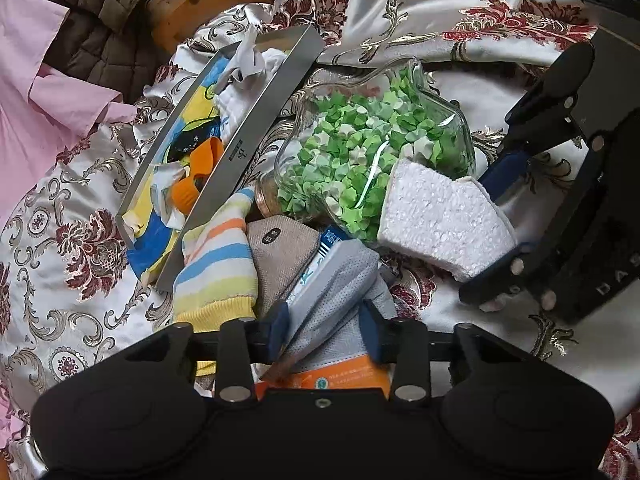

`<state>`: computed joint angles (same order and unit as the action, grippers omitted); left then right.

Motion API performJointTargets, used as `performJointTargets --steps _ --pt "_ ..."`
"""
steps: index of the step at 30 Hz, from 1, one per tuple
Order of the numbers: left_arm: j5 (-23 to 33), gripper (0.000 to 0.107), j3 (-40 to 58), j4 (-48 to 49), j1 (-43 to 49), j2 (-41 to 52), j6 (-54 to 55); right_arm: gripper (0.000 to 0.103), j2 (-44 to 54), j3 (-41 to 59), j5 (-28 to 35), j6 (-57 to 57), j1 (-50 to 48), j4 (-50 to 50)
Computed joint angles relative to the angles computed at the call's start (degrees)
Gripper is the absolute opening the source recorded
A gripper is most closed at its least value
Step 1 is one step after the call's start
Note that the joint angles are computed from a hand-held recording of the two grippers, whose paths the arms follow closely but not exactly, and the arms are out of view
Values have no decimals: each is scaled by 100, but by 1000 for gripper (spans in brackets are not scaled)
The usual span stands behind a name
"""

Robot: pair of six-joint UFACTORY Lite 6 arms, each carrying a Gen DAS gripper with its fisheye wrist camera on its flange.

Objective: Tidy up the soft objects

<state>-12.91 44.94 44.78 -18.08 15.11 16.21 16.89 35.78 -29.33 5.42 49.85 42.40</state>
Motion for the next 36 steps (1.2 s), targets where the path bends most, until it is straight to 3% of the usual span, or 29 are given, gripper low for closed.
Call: performJointTargets --steps 8,14,22,27,36 --pt "-40 22 -353 -318 -5 -379 184 63 -106 -77 -72 -285 144 333" --pt "-3 18 -651 -1662 -205 -677 1004 63 -353 -287 -138 -309 214 390" --pt "24 11 -1187 -2254 -388 -1480 705 63 -1079 -753 -199 -291 330 592" --pt "-30 8 -1572 -2283 -434 -2060 -302 63 -1624 -1029 -375 -673 607 1209" --pt "-438 8 -2606 -3699 -859 -3146 -1044 63 -3525 -1871 -1313 -2295 1706 3578"
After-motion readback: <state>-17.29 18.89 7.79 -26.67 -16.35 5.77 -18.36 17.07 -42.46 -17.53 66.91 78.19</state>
